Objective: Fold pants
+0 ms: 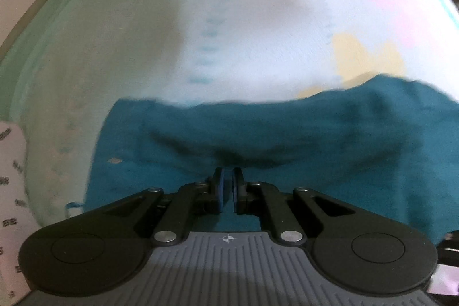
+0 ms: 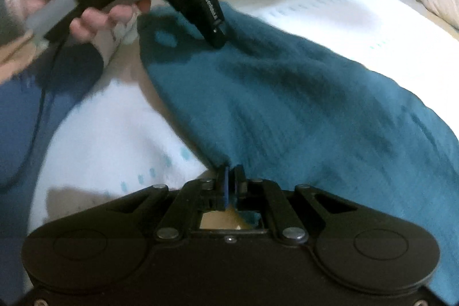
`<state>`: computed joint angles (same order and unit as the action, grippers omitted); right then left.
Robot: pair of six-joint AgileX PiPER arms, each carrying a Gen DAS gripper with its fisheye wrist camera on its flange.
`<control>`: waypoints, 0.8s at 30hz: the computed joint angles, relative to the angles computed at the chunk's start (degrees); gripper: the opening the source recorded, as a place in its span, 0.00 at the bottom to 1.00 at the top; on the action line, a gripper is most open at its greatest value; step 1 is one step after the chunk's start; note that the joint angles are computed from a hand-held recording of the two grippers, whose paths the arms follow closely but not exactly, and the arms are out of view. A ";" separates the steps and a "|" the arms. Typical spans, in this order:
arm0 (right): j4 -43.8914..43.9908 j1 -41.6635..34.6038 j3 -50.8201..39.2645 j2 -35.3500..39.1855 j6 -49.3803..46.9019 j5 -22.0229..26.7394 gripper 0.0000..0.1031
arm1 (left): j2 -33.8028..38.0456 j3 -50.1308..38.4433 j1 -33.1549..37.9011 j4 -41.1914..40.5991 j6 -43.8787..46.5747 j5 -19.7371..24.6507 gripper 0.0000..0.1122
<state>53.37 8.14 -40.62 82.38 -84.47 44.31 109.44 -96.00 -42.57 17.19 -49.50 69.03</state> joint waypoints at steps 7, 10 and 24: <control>3.30 -11.44 -5.55 1.74 1.06 9.80 0.29 | 7.24 -10.92 -1.51 -2.01 -0.06 -3.38 0.07; 4.27 -15.85 -10.46 4.42 3.28 11.64 0.37 | 9.77 -12.36 -1.97 -4.37 0.53 -4.00 0.07; -2.41 -10.53 -39.11 28.93 18.12 8.39 0.61 | 2.79 2.92 -4.01 -3.77 -4.24 -11.59 0.07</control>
<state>50.96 -2.38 -79.73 111.31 -66.35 52.71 112.23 -93.07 -46.58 13.42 -53.74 57.44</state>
